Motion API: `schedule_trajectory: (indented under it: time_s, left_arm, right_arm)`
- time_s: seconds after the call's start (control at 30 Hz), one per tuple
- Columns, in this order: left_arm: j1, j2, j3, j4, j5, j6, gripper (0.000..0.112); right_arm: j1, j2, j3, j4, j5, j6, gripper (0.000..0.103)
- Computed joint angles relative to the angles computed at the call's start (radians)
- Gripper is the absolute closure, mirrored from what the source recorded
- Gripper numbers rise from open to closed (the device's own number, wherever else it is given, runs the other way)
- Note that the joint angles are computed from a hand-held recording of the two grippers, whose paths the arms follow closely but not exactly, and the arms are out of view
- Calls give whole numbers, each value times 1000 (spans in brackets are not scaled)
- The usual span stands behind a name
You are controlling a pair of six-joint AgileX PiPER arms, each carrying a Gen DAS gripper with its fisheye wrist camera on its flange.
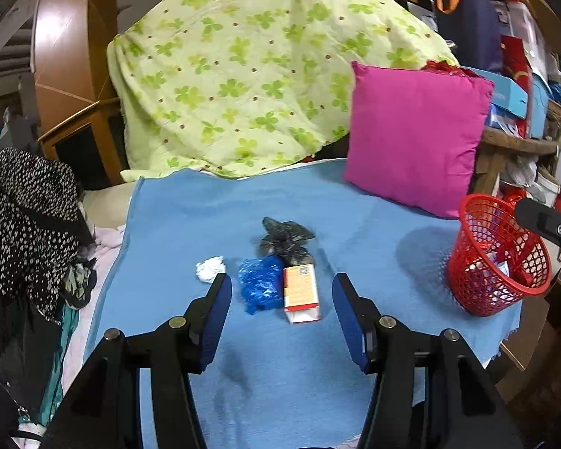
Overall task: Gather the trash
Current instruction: 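Open both tools to drop the tissue and ribbon, then withdraw, then grasp the white crumpled tissue with the left tool while the right tool grasps the orange box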
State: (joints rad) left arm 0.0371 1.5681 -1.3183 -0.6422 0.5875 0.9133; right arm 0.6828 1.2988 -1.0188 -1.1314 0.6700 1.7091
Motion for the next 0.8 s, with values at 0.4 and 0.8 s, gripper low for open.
schedule_trajectory:
  time_s: [0.4,0.8]
  left_arm:
    - [195,203,-98,69,-3,-51,55]
    - [249,478,-387,190,85,-195,55]
  right_arm:
    - [-46,236,-162,223,-151,-213,39]
    - [-174,604,-453,670,-211,-646,39]
